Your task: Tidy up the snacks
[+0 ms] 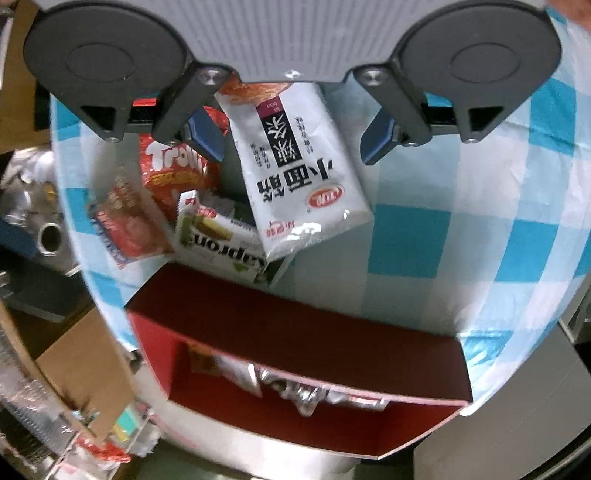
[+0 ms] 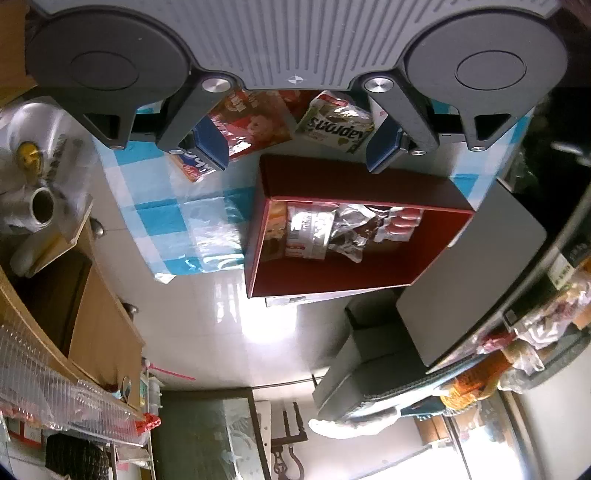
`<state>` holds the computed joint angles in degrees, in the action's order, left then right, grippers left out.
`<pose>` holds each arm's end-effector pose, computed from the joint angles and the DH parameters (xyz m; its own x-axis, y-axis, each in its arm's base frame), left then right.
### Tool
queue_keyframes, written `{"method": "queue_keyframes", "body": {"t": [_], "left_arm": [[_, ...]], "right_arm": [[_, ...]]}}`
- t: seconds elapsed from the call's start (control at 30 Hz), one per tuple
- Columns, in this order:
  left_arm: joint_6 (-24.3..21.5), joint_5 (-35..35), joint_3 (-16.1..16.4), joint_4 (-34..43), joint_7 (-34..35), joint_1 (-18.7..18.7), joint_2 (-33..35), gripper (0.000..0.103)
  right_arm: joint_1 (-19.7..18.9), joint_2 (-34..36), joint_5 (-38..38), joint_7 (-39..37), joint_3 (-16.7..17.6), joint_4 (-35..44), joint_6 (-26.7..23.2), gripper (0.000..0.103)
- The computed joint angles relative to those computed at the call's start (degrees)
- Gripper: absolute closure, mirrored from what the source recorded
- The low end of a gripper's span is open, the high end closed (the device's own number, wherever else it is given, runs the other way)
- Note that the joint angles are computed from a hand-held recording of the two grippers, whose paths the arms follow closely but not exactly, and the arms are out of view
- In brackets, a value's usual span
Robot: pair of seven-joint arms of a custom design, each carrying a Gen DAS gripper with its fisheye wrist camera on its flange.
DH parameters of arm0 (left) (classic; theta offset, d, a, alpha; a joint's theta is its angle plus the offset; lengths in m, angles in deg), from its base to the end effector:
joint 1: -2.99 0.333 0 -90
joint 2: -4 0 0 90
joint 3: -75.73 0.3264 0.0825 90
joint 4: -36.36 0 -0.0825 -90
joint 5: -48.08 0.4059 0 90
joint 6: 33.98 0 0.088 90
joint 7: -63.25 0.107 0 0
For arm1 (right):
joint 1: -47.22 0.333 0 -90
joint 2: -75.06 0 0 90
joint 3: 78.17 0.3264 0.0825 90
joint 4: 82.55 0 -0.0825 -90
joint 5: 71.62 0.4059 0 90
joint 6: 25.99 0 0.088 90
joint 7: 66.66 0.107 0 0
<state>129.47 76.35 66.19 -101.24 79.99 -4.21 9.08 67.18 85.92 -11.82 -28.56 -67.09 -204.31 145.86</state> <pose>0.5078 -0.1794 0.3063 0.4730 -0.8577 0.2014 -0.7842 -0.5141 -0.3474 0.5551 0.2575 0.3702 0.4895 -0.8451 -0.2152 -0.7074 -0.2405 -0.6646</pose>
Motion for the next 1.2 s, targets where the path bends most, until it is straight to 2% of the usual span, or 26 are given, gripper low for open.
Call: {"method": "queue_keyframes", "body": {"t": [0.03,0.1,0.13,0.23,0.47,0.57,0.7,0.83,1.03,1.07,1.1,1.17,1.2], "left_arm": [[-0.36,0.46,0.12,0.08,-1.14,-0.18,0.37,0.029],[-1.65,6.12,0.88,-0.18,-5.84,-1.23,-0.16,0.043],[-2.25,7.31,0.77,-0.51,-5.63,-1.28,-0.66,0.053],[-1.79,4.83,0.20,-3.14,-0.40,-0.34,-2.89,0.062],[-4.36,0.00,0.74,-9.55,11.55,0.60,-9.64,0.065],[-2.77,-1.98,1.85,-13.18,15.34,1.07,-12.38,0.065],[3.02,-7.90,4.33,-17.82,21.93,0.67,-14.63,0.065],[6.05,-15.13,7.60,-20.07,30.61,-2.11,-15.76,0.065],[6.56,-29.49,13.15,-20.91,43.24,-7.71,-16.84,0.065],[6.59,-30.52,13.11,-21.15,43.84,-7.48,-17.18,0.065],[6.33,-29.28,11.75,-21.13,42.61,-5.76,-17.21,0.065],[5.48,-23.28,7.77,-21.39,37.71,-0.79,-17.73,0.065],[5.17,-21.48,6.92,-21.59,36.14,0.37,-18.09,0.065]], "right_arm": [[-0.27,-0.19,0.70,-0.93,0.25,-0.04,-0.31,0.017],[-0.58,-0.54,2.29,-2.68,0.55,-0.13,-0.82,0.016],[-0.62,-0.67,2.67,-3.16,0.48,-0.16,-1.34,0.016],[-0.18,-0.67,0.86,-2.15,-0.46,-0.30,-3.00,0.015],[0.40,1.15,-3.46,0.34,-0.99,1.05,-8.30,0.015],[1.75,3.63,-8.50,2.44,-1.17,2.91,-8.23,0.015],[4.07,8.80,-17.30,6.36,-2.14,7.95,-8.91,0.015],[6.31,13.44,-26.02,11.94,-3.83,12.91,-12.41,0.015],[9.32,17.38,-35.44,18.74,-6.25,16.08,-14.01,0.013],[9.30,17.36,-36.19,19.42,-6.22,16.19,-15.04,0.013],[9.11,17.10,-36.57,20.33,-6.09,16.08,-16.83,0.014],[8.69,15.78,-36.58,20.67,-5.32,14.14,-16.63,0.013],[8.69,15.02,-36.92,21.00,-5.18,13.30,-17.31,0.013]]}}
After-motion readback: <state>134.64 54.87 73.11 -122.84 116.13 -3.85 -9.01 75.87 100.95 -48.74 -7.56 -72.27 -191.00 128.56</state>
